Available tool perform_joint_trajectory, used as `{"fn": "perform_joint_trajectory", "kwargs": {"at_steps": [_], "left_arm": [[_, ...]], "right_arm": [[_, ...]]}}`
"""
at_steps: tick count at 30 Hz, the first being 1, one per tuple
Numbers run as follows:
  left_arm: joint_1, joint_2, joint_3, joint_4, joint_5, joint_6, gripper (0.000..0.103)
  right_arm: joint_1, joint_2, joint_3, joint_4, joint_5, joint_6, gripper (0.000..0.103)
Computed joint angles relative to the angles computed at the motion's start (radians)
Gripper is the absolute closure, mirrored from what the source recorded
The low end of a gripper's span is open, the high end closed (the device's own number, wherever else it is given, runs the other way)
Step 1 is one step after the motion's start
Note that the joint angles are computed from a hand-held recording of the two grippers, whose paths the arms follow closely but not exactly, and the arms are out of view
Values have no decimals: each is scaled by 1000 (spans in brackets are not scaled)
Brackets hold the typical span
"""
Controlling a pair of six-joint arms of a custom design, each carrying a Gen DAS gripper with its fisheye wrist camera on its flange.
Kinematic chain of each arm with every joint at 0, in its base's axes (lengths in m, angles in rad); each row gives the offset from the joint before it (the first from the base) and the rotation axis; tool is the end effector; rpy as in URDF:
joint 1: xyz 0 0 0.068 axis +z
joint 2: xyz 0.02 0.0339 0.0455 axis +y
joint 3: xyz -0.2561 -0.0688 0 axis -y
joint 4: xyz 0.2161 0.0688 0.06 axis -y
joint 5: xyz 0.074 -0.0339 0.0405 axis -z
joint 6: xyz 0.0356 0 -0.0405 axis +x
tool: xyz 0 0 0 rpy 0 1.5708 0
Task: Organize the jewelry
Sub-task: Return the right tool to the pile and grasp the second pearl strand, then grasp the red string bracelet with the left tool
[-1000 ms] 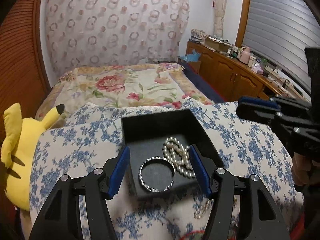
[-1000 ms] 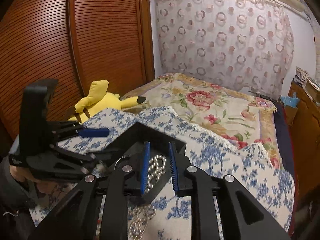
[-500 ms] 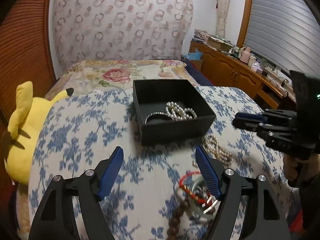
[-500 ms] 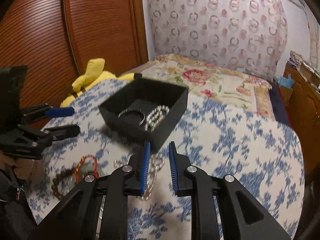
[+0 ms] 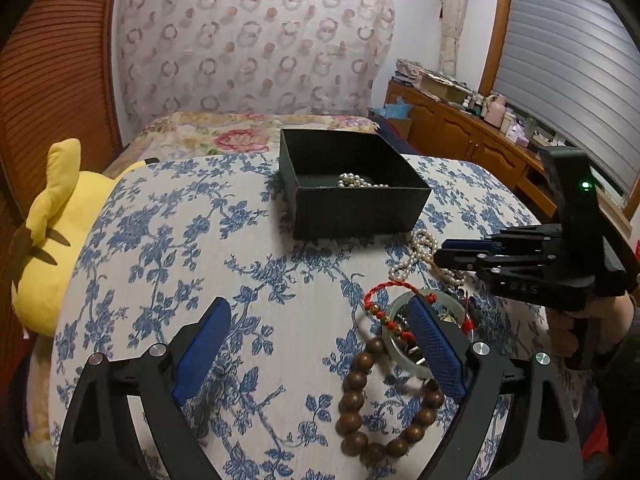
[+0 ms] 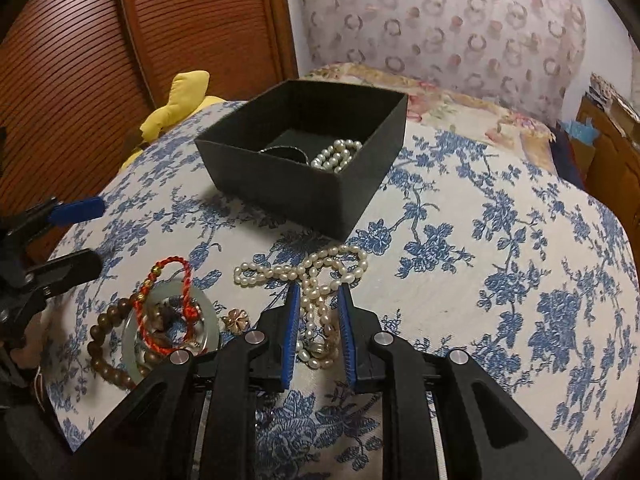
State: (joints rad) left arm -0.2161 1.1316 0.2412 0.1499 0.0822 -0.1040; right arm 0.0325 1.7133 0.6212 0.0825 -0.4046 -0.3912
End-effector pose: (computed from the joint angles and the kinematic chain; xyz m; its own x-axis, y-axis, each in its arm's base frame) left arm 0.1698 -0.0403 0.1412 -0.6837 0.0442 -0.7284 0.2030 0.9703 -0.1317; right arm 0.2654 0.0226 0.1125 -0.6910 -0.3732 -0.6191 -0.5438 0.8326 0.1052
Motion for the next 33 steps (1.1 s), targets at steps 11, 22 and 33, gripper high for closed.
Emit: {"fn": "perform_joint_trajectory", "kwargs": {"at_steps": [11,22,33], "left_arm": [[-19,-57,-22,-30,-12,-19,17],[-50,36,-25,36,-21,-47,17],[-4,134,9,79,98,-49,28]], "right_arm": [[72,8,-11,50,114,5,91],[-89,-174,-35,-9,-62,-27,97],[-164,-410,6,-174,-159,-51,97]]}}
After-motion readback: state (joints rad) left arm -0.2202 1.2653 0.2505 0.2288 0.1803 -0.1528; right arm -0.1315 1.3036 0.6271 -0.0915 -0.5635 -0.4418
